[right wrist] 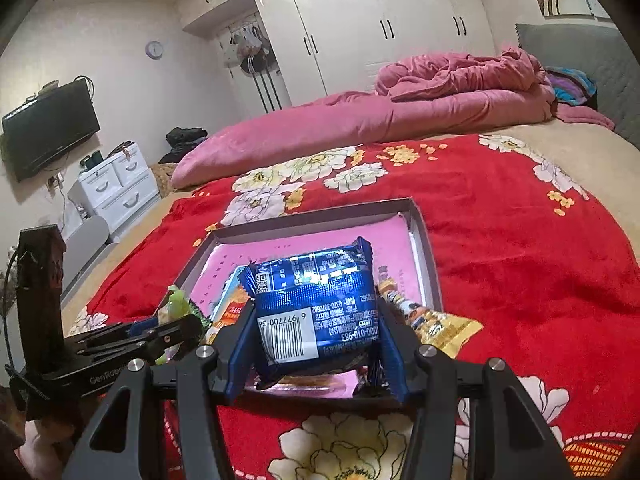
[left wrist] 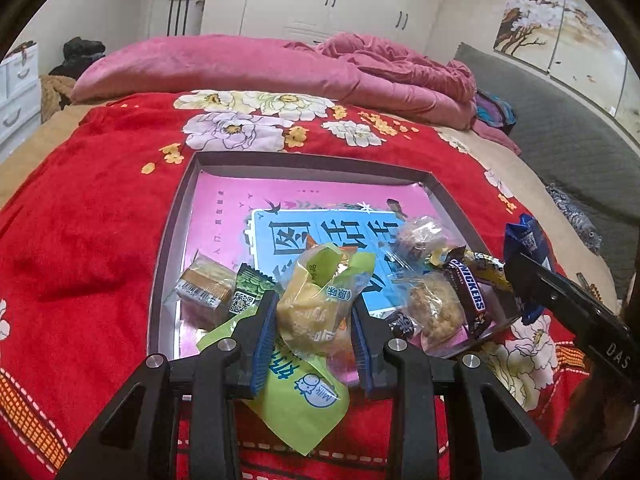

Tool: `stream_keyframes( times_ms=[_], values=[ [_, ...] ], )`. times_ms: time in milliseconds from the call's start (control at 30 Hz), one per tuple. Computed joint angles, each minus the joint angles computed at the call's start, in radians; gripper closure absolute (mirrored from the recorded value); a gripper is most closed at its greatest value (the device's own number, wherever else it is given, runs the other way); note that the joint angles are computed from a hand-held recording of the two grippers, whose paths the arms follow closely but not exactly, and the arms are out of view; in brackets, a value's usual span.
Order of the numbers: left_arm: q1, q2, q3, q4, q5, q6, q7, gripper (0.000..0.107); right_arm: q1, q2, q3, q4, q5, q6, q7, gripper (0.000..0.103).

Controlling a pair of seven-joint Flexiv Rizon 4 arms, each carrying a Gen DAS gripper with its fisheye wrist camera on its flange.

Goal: Organize snacks
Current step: 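Lift both held bags and carry them over the tray, then lower the blue biscuit pack into the tray with the right tool while the left lowers the green bag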

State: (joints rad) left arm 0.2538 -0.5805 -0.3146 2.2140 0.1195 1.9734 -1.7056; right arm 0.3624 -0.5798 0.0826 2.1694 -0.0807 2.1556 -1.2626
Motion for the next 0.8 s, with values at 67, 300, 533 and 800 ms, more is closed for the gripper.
stream_keyframes(
  times_ms=[67, 300, 533, 800],
  values=[
    [-0.008, -0.001, 0.005, -0.003, -0.002, -0.002, 0.003, 0.071, 0.000, -0.005, -0.003, -0.008, 0.006, -0.009, 0.007, 0.048],
    [-0.034, -0.004, 0.025, -0.012, -0.019, -0.006, 0.013, 0.071, 0.031, -0.019, -0.035, -0.033, 0.041, -0.051, 0.008, 0.048],
    [-0.038, -0.010, 0.029, -0.017, -0.029, -0.008, 0.017, 0.071, 0.053, -0.031, -0.051, -0.053, 0.054, -0.077, 0.000, 0.048],
    [-0.037, -0.014, 0.027, -0.020, -0.032, -0.007, 0.018, 0.071, 0.030, -0.042, -0.017, -0.064, 0.023, -0.064, 0.010, 0.048]
  ],
)
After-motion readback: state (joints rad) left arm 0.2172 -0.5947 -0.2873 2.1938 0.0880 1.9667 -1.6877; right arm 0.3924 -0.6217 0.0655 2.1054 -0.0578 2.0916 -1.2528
